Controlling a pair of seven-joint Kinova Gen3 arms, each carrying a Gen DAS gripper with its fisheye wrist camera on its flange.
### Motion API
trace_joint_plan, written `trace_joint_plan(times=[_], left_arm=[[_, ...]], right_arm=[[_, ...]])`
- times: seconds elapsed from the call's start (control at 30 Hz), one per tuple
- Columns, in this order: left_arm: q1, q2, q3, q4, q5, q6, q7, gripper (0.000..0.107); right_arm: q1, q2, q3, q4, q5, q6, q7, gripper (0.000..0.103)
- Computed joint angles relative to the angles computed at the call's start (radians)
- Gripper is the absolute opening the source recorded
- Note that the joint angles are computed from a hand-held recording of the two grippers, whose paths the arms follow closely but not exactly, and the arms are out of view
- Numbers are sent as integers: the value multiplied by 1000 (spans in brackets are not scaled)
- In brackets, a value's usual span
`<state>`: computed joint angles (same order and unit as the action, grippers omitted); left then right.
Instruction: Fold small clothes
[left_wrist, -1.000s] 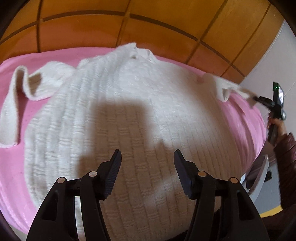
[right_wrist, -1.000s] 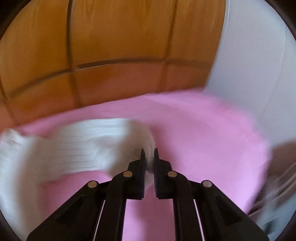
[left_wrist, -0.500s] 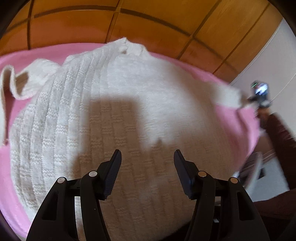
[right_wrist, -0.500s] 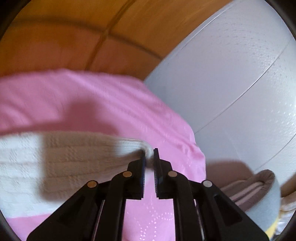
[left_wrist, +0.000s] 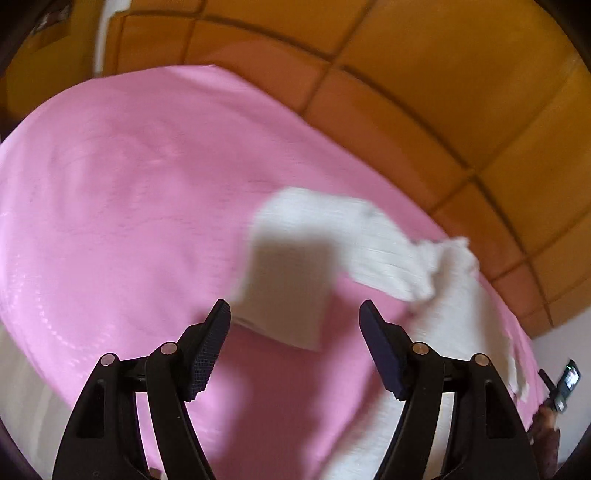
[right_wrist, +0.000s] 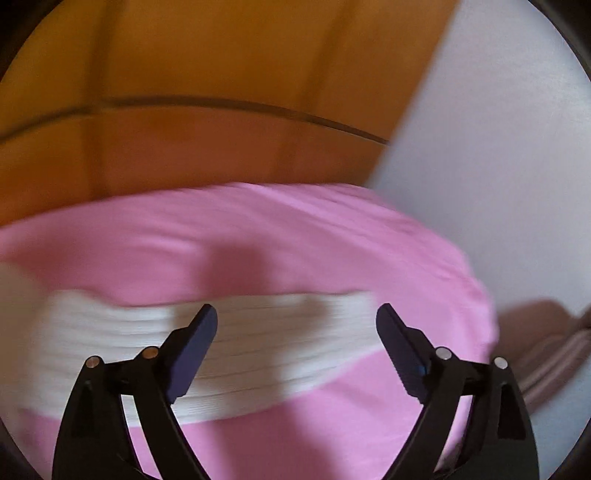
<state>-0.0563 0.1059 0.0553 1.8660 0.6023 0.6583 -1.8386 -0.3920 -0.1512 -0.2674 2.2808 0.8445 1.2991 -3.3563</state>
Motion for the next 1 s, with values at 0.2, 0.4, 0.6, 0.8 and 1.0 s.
trace_joint_plan(times=[0.2, 0.4, 0.6, 0.8, 1.0], left_arm=[[-21, 123, -26, -58, 10, 57, 73, 71], [-24, 191, 56, -100, -91, -19, 152, 71], [21, 226, 53, -213, -300, 27, 170, 5], [180, 198, -203, -371, -544, 13, 302, 5], [350, 218, -425, -508, -762, -39, 442, 5]], right_arm=[[-169, 94, -44, -100, 73, -244, -100, 89], [-231, 261, -51, -198, 228, -470, -162, 89], [-303, 352, 41, -249, 235, -614, -213, 89], [-398, 444, 78, -306, 198, -573, -189, 90], [-459, 478, 126, -333, 193, -531, -179, 95]])
